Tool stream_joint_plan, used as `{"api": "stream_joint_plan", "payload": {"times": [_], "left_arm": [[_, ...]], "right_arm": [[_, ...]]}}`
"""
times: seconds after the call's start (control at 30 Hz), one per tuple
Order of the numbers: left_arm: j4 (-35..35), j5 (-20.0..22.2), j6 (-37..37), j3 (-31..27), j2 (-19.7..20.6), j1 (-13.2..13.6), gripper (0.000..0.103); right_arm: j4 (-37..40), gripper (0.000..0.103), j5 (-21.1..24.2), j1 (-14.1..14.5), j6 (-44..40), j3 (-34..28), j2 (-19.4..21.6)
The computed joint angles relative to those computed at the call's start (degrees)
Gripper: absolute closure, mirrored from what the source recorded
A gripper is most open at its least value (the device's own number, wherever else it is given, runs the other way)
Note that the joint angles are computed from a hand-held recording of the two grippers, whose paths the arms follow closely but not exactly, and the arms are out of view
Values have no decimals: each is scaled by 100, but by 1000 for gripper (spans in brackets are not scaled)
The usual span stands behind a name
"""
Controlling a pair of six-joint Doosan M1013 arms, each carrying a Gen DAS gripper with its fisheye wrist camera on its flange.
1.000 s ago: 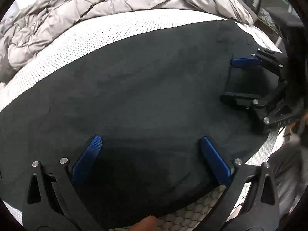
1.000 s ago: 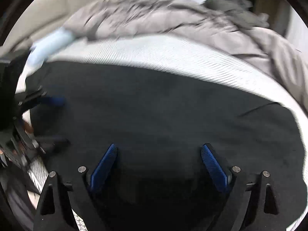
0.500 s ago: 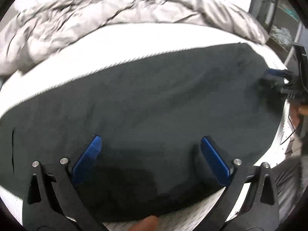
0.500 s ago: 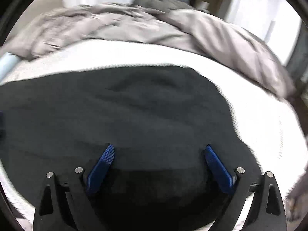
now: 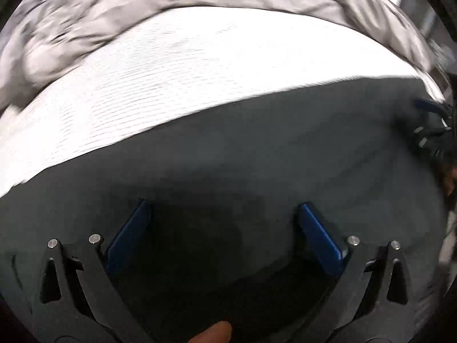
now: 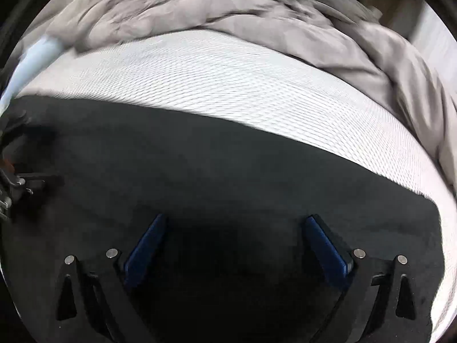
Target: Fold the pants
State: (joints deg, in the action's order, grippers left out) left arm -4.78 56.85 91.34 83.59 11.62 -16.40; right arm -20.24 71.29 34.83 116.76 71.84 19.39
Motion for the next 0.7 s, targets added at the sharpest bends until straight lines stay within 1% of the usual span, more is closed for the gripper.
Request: {"api": "stream_joint_plan", "payload": {"times": [0.03, 0.07, 0.13, 0.17, 0.23, 0.3, 0.33, 0.37, 0.4, 0.47, 0.5, 0.53, 0.57, 0.63, 0.7], "left_arm": [[-130, -76, 31, 81, -44, 104, 0], [41, -137, -101, 119, -70, 155, 0], [199, -182, -273, 135, -82, 212, 0], [165, -227, -310, 154, -106, 240, 0], [401, -136, -486, 66, -122, 177, 1], [326, -329, -461, 93, -208, 141, 1], [302, -357, -503, 59, -190, 94, 1], [224, -327, -493, -20, -125, 46, 1], [175, -304, -494, -79, -52, -7, 1], [141, -54, -482, -296, 169, -108, 1], [264, 26, -593, -367, 231, -228, 1], [432, 32, -648, -404, 284, -304, 0], [480, -69, -645, -395, 302, -322, 0], [262, -93, -593, -391, 319, -218, 0], [124, -155, -660, -372, 322, -65, 0]], "right_arm": [[-538, 4, 368, -86, 406, 29, -33], [-966, 5, 483, -66, 757, 156, -89], [-1519, 4, 971, -246, 1513, 308, -177], [-1634, 4, 1104, -320, 1770, 359, -208], [-1452, 4, 941, -427, 1935, 371, -287], [-1623, 5, 993, -363, 1847, 270, -286], [-1791, 5, 976, -273, 1773, 158, -265], [-1873, 4, 911, -180, 1789, 97, -259], [-1836, 4, 698, -120, 1753, 6, -251], [-1348, 4, 253, -49, 1611, -189, -129], [-990, 4, 27, -73, 1423, -274, -58], [-605, 4, -186, -101, 1168, -363, 50], [-256, 4, -265, -100, 862, -492, 210], [-40, 6, -192, -8, 428, -636, 432], [-120, 6, 80, 23, 247, -741, 576]]}}
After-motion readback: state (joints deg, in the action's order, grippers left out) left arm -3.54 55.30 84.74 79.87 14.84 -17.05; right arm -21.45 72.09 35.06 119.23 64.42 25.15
